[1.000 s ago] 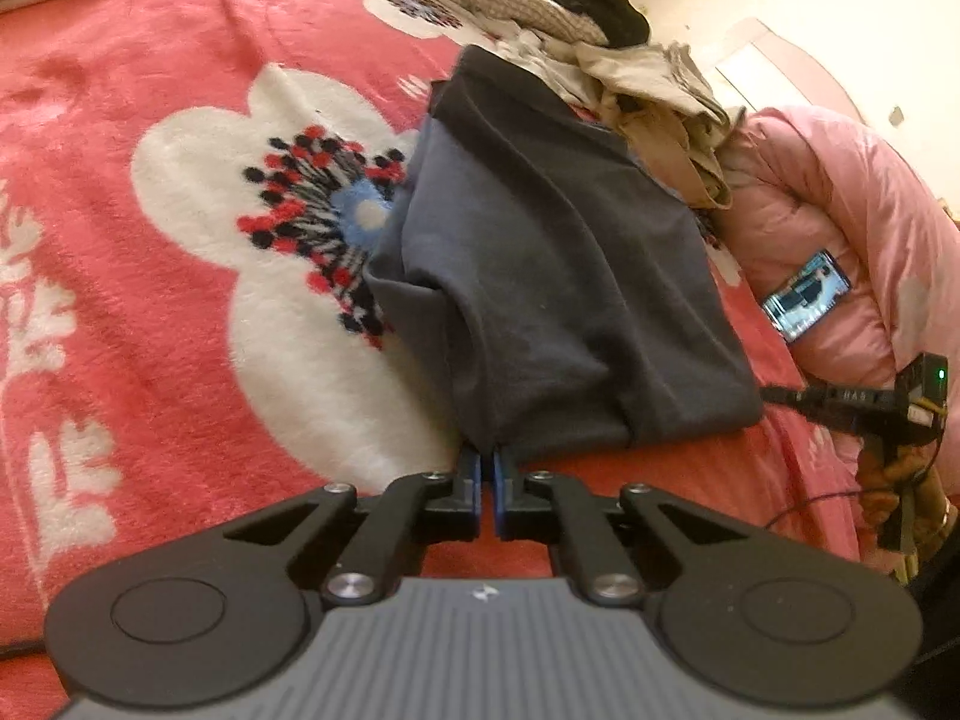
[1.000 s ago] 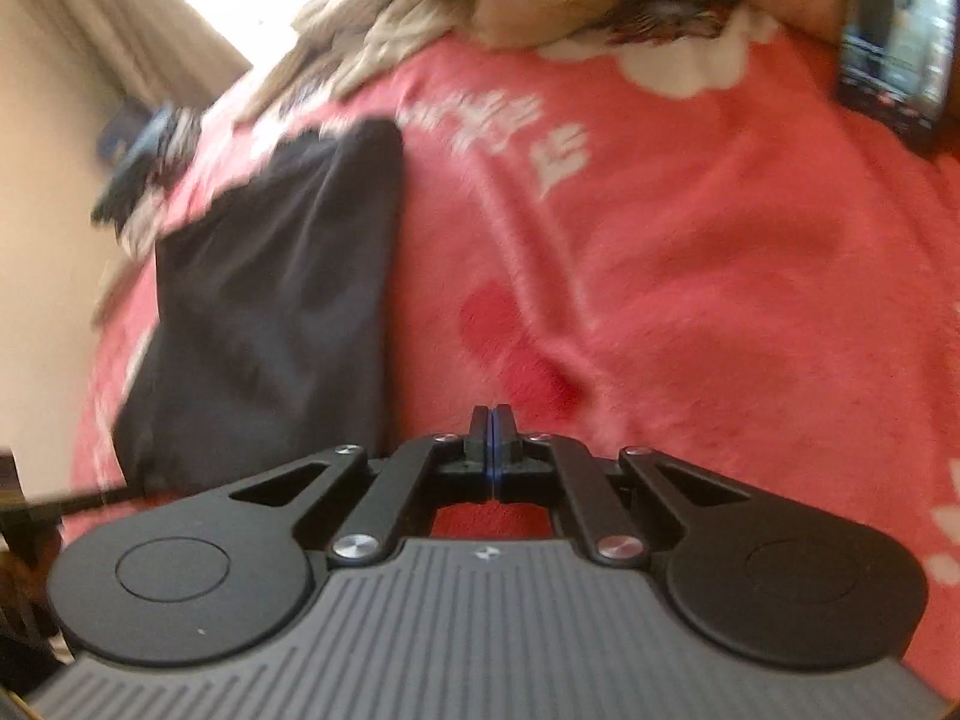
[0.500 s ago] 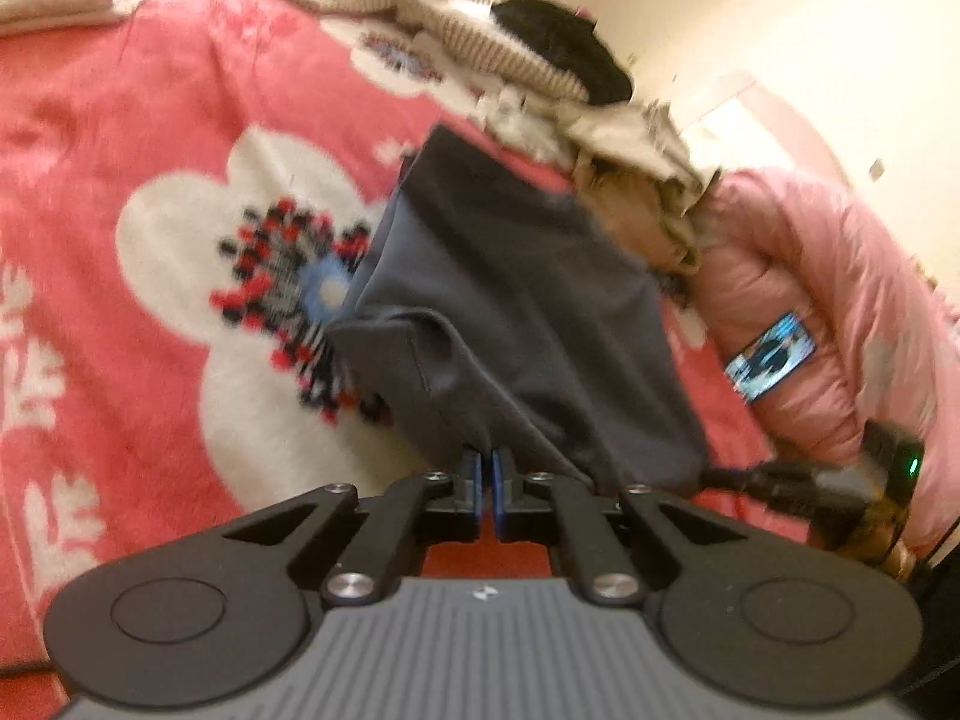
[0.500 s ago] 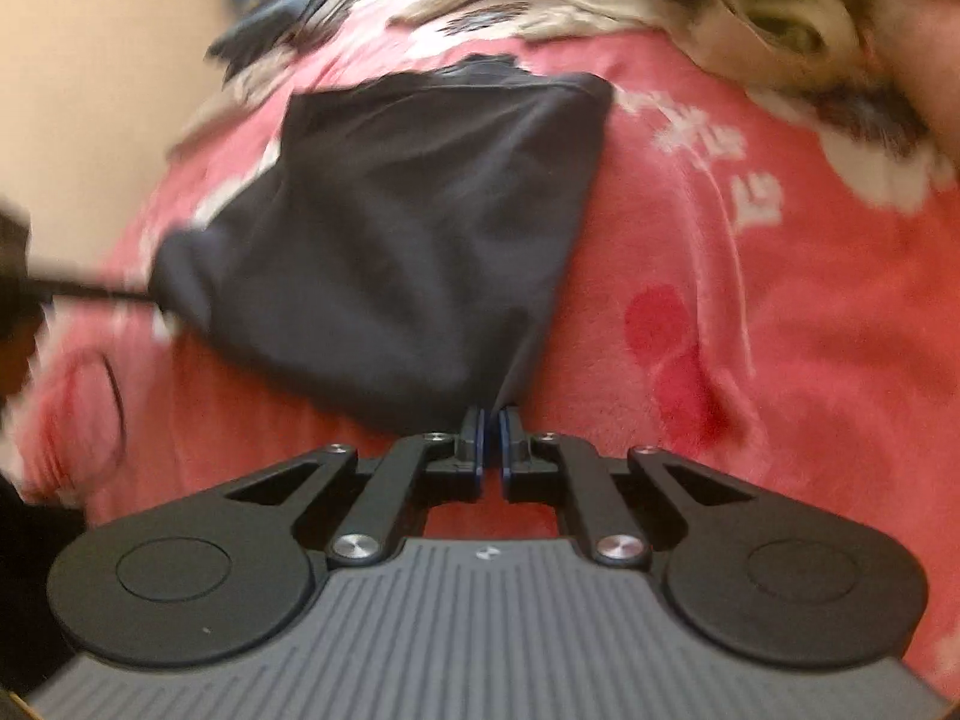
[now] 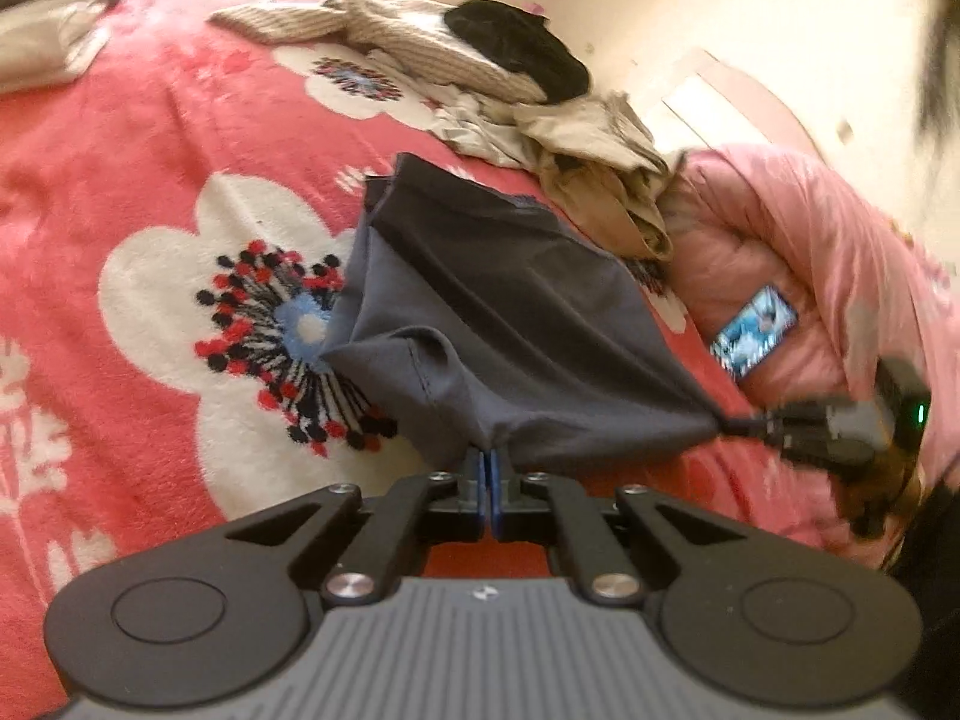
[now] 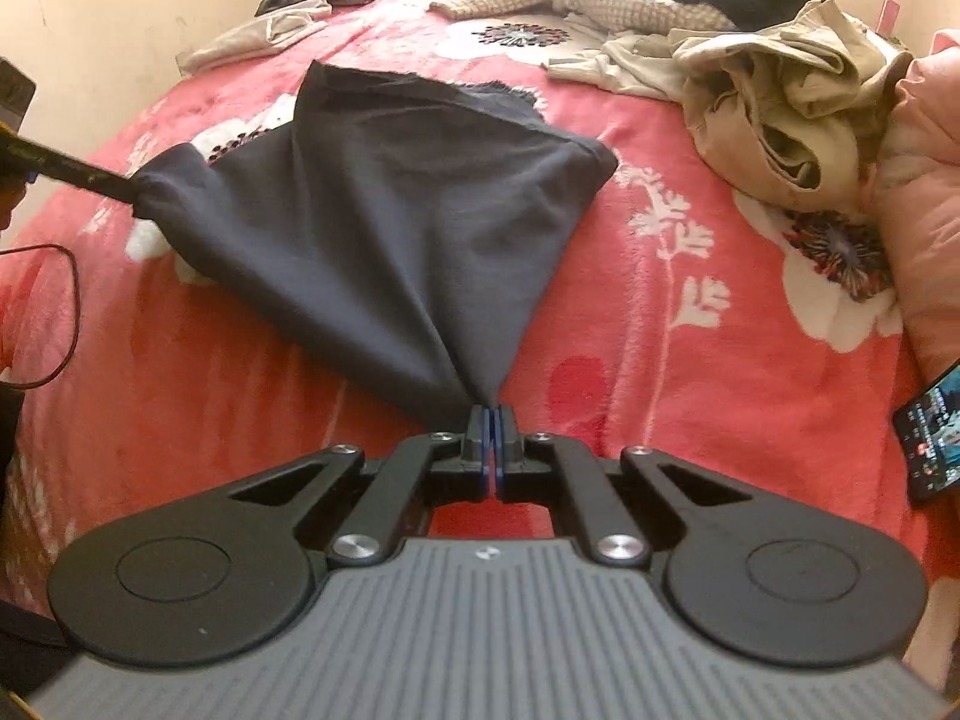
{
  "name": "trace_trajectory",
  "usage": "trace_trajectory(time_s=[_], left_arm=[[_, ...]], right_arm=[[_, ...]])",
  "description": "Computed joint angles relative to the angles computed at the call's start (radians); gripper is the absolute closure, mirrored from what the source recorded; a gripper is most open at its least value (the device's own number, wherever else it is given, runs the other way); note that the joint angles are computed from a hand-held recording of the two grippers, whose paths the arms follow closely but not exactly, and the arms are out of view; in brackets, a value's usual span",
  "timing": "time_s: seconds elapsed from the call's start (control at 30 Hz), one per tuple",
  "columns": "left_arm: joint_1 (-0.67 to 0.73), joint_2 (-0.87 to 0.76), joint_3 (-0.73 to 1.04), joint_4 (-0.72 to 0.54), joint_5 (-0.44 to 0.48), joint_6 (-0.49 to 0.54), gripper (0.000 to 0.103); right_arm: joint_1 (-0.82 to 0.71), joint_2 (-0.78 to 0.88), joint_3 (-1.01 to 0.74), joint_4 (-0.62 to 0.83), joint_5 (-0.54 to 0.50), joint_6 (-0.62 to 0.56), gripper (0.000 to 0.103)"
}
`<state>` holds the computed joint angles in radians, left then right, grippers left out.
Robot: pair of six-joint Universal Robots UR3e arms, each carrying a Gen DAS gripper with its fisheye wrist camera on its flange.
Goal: Fold clothes
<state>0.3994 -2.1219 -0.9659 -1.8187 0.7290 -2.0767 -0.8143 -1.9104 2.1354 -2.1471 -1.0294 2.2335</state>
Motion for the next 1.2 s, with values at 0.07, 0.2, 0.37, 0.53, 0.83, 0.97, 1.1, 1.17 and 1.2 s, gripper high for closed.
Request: trace_trajectory(time_s=[0.07,0.2,0.37,0.53,0.83,0.97,1.1,1.17,1.2], left_arm=[[-0.008,0.008,-0.019,0.01,0.041,0.024,0.101],[-0.042,-0.019,-0.045,0.079,0.19,-0.037,0.101],[-0.001,-0.03,0.041,-0.01,0.178,0.0,0.094],[0.0,-0.06,0.159,-0.064,0.098,0.03,0.091],[-0.103,-0.01,-0.076,0.24,0.164,-0.062,0.088],[-0.086,0.009,-0.146,0.289,0.15,-0.108,0.087],[-0.07,0.015,-0.169,0.291,0.133,-0.114,0.087],[-0.065,0.013,-0.165,0.278,0.126,-0.116,0.087],[-0.063,0.011,-0.16,0.27,0.123,-0.117,0.087]], right_arm=[[-0.002,0.004,0.004,-0.009,0.001,0.004,0.103],[0.028,0.07,0.036,-0.084,-0.069,0.05,0.103],[-0.074,0.058,0.032,-0.066,-0.051,0.118,0.1],[-0.039,0.16,-0.058,-0.17,0.13,0.202,0.1],[0.368,0.759,-0.585,-0.267,0.247,0.163,0.099],[0.482,1.009,-0.849,-0.397,0.126,0.244,0.102],[0.477,1.151,-1.008,-0.592,0.052,0.54,0.099],[0.456,1.112,-0.979,-0.558,0.145,0.512,0.099],[0.447,1.084,-0.957,-0.517,0.195,0.47,0.099]])
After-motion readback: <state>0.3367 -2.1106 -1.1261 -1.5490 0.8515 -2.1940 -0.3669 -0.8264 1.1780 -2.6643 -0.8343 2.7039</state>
